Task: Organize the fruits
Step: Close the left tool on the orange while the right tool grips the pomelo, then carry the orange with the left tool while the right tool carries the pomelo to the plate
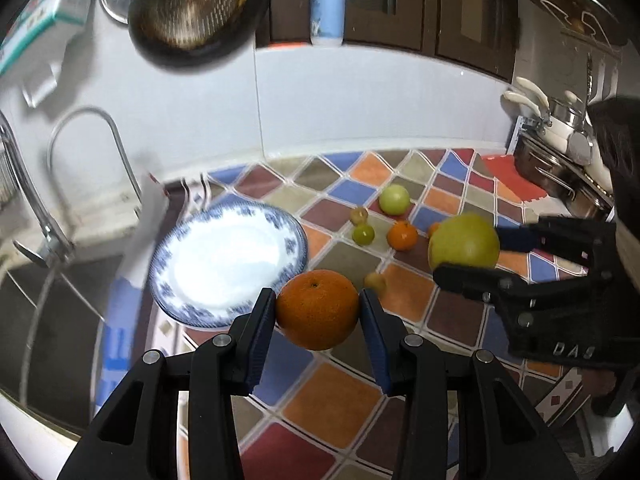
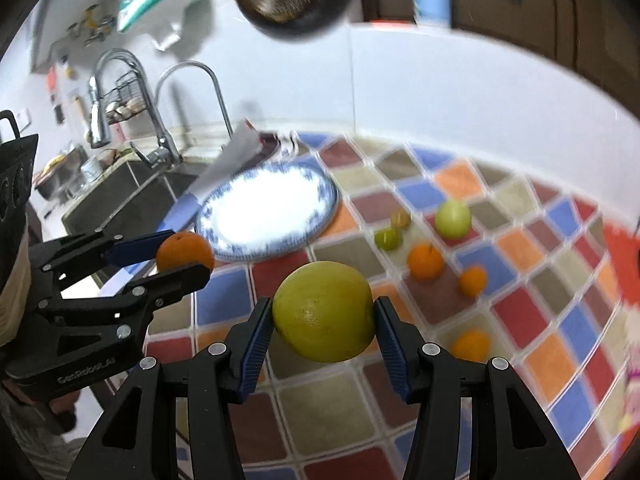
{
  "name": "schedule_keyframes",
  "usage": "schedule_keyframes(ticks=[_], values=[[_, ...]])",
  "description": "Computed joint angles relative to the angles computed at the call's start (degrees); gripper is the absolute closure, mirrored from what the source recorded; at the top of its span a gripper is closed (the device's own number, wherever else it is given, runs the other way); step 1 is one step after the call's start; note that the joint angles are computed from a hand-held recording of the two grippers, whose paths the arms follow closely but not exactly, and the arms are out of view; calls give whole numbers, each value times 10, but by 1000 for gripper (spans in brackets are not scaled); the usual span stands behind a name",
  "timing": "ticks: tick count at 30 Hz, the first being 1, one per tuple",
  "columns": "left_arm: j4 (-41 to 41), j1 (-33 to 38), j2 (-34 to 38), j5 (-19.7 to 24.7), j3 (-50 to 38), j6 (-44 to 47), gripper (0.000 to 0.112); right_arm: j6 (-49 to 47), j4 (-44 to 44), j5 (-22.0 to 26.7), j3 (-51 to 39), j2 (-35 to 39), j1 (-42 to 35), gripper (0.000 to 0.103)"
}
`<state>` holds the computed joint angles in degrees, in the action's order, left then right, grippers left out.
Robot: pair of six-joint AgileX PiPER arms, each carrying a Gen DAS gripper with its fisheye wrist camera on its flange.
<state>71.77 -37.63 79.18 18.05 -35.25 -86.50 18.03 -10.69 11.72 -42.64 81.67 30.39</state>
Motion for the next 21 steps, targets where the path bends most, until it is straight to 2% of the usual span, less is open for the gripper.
schedule_keyframes(ticks=[3, 9, 11, 14, 18, 21], values=[[-59, 17, -9, 7, -17, 67, 70, -1, -14, 10, -24, -4, 5, 51], [-252, 73, -12, 22, -76, 281, 70, -164, 143, 40, -113, 42, -16, 51], [-293, 90, -6, 31, -98, 327, 70, -223, 198, 65, -153, 65, -27, 51], [-365, 121, 9, 43, -141, 408, 70, -258, 233, 110, -223, 101, -41, 51], [-395, 148, 30, 30, -172, 457, 70, -245, 205, 194, -338, 150, -49, 51], [-385, 166, 52, 12, -182, 452, 70, -246, 183, 202, -378, 175, -44, 51]])
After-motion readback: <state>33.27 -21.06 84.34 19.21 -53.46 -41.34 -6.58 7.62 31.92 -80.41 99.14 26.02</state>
